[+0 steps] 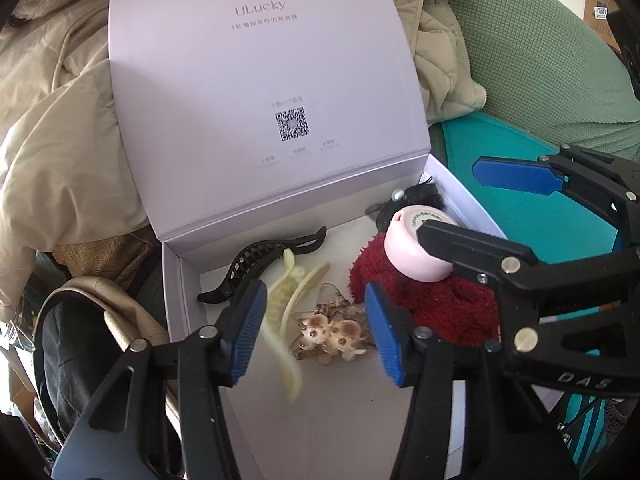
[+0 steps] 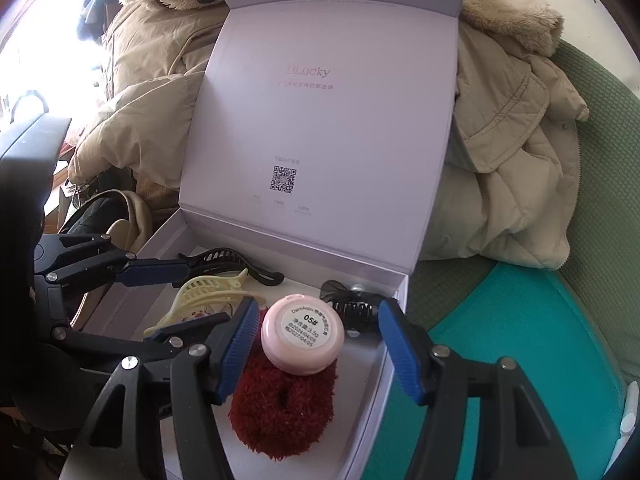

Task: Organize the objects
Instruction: 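Lower both clips into the box, opening left gripper then right gripper, then withdraw both grippers from the box toward the gingham scrunchie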

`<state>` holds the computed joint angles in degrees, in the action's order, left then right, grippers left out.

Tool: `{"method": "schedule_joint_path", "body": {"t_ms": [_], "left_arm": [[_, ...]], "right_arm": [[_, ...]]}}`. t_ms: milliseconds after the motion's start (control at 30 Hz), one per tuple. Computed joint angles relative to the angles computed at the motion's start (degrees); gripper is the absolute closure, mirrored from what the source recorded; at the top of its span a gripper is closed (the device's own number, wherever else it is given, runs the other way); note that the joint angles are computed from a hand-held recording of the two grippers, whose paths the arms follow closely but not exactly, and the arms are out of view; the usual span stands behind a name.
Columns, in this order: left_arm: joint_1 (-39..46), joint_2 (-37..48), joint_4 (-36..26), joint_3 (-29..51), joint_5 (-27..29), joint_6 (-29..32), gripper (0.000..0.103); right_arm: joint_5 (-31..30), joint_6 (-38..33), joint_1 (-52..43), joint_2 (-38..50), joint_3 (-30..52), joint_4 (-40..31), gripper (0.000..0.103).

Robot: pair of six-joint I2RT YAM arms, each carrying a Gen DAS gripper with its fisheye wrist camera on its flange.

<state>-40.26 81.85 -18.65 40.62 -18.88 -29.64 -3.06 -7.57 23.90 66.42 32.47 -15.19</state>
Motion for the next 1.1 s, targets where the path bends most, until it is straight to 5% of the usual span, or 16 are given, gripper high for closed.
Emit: {"method": "schedule_joint_path", "body": {"t_ms": [467, 1100], "left_arm": [[-2.1, -9.2, -4.8, -1.6, -1.6, -3.8, 0.046], [-17.9, -20.3, -29.6, 6.3, -12.8, -19.8, 0.046]], "right_arm": [[2.8, 1.4, 1.9, -10.8, -0.8, -7.3, 0.04], [4.7, 3.1, 5.5, -28.1, 3.5, -24.2, 0.04]]}}
